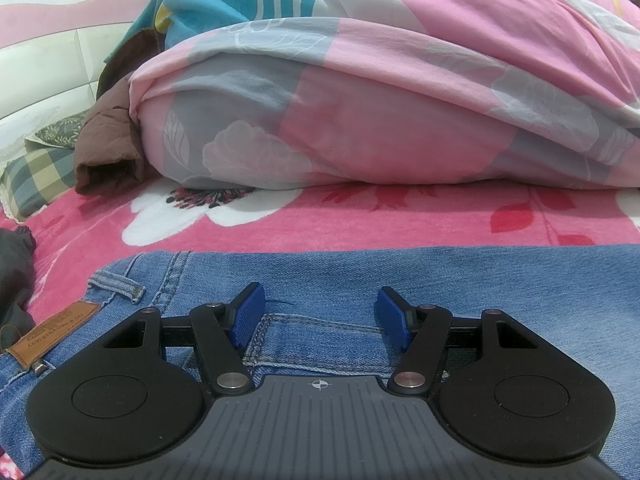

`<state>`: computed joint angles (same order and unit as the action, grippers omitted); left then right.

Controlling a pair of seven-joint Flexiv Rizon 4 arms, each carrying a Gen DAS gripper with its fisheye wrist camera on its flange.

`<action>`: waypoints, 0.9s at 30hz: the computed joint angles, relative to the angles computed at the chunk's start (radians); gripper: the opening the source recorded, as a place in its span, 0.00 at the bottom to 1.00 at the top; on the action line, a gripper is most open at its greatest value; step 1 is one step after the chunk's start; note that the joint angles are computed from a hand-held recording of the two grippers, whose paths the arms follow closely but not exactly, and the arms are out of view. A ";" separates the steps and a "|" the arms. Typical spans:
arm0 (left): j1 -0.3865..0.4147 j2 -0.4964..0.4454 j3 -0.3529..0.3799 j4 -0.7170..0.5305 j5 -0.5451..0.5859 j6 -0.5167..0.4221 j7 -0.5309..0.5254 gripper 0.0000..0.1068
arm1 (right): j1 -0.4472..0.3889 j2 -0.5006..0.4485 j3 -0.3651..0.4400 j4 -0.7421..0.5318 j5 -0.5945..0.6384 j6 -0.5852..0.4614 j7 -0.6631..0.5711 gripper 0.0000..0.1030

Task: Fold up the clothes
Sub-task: 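Move the open right gripper to the jeans leg hem and grasp it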

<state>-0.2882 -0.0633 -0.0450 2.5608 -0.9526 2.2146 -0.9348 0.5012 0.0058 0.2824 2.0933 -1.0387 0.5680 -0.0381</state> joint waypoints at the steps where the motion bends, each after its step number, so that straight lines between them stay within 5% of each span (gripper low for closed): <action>1: 0.000 0.000 0.000 0.000 0.000 0.000 0.000 0.59 | -0.003 0.030 0.005 0.018 -0.001 0.039 0.049 0.43; 6: 0.003 0.002 0.002 0.002 0.010 -0.002 -0.008 0.59 | -0.046 0.147 0.031 0.134 0.049 0.357 0.350 0.42; 11: 0.004 0.002 0.002 0.003 0.014 -0.003 -0.014 0.59 | -0.142 0.211 0.034 0.252 0.045 0.523 0.670 0.42; 15: 0.003 0.002 0.001 0.004 0.012 -0.001 -0.013 0.59 | -0.256 0.228 0.021 0.333 -0.078 0.694 0.931 0.42; 20: 0.003 0.002 0.001 0.004 0.012 -0.002 -0.014 0.59 | -0.326 0.196 -0.003 0.347 -0.267 0.791 1.142 0.41; 27: 0.004 0.003 0.002 0.005 0.013 -0.002 -0.014 0.59 | -0.326 0.194 -0.031 0.370 -0.326 0.820 1.244 0.35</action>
<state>-0.2846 -0.0603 -0.0434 2.5660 -0.9401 2.2124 -0.9492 0.1751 0.2001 0.2518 2.4634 -1.3652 1.3879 1.2055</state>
